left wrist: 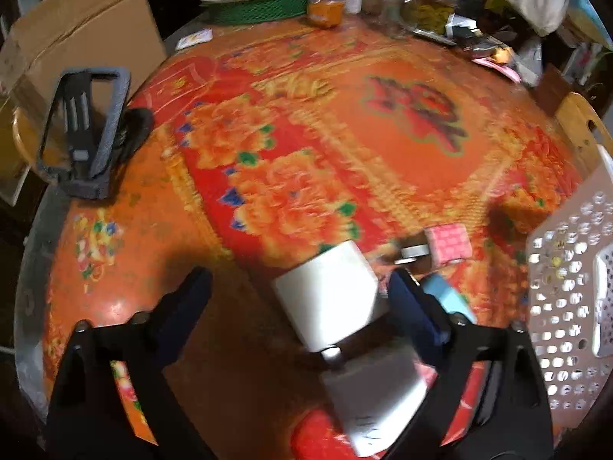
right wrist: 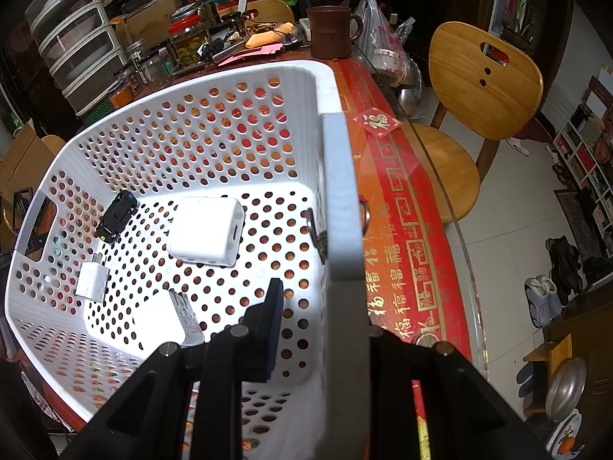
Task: Organize rigid objects
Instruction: 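Grasp the flat white charger on the table with the left gripper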
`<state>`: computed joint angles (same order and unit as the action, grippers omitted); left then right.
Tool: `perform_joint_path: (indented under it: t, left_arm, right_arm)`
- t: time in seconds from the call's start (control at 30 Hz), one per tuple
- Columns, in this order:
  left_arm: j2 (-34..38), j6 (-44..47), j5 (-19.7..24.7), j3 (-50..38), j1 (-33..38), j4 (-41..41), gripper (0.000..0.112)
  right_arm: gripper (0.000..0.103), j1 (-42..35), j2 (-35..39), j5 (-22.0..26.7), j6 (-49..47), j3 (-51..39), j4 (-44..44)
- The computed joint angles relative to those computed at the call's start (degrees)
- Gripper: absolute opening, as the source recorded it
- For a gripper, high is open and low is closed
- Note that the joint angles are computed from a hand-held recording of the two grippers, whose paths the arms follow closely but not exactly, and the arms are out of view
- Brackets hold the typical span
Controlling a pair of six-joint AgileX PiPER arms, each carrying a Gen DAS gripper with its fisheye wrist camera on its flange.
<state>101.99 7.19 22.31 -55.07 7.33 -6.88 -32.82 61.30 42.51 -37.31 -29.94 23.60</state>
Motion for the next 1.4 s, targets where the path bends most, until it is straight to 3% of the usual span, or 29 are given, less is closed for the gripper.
perform_joint_path:
  t: [0.07, 0.27, 0.37, 0.43, 0.77, 1.07, 1.4]
  left_arm:
    - [0.1, 4.8, -0.1, 0.5, 0.8, -4.5, 0.089]
    - [1.9, -1.4, -0.1, -0.6, -1.6, 2.4, 0.088]
    - [3.3, -0.5, -0.4, -1.2, -1.2, 1.0, 0.079]
    - [2.7, 1.3, -1.2, -0.4, -1.6, -0.4, 0.061]
    - [-1.6, -1.1, -2.8, 0.5, 2.3, 1.7, 0.061]
    - [-9.2, -1.9, 1.1, -1.1, 4.3, 4.0, 0.061]
    - [-17.8, -7.3, 3.9, -0.1, -1.5, 8.2, 0.061]
  right_arm:
    - [0.023, 0.0, 0.1, -0.2, -0.2, 0.1, 0.1]
    - [0.023, -0.3, 0.1, -0.2, -0.5, 0.2, 0.1]
    - [0.023, -0.2, 0.1, -0.2, -0.4, 0.2, 0.0]
    - [0.023, -0.2, 0.1, -0.2, -0.4, 0.2, -0.1]
    - [0.023, -0.2, 0.1, -0.1, -0.5, 0.2, 0.1]
    - [0.023, -0.2, 0.1, -0.1, -0.5, 0.2, 0.1]
    - [0.023, -0.2, 0.0, -0.1, -0.4, 0.1, 0.0]
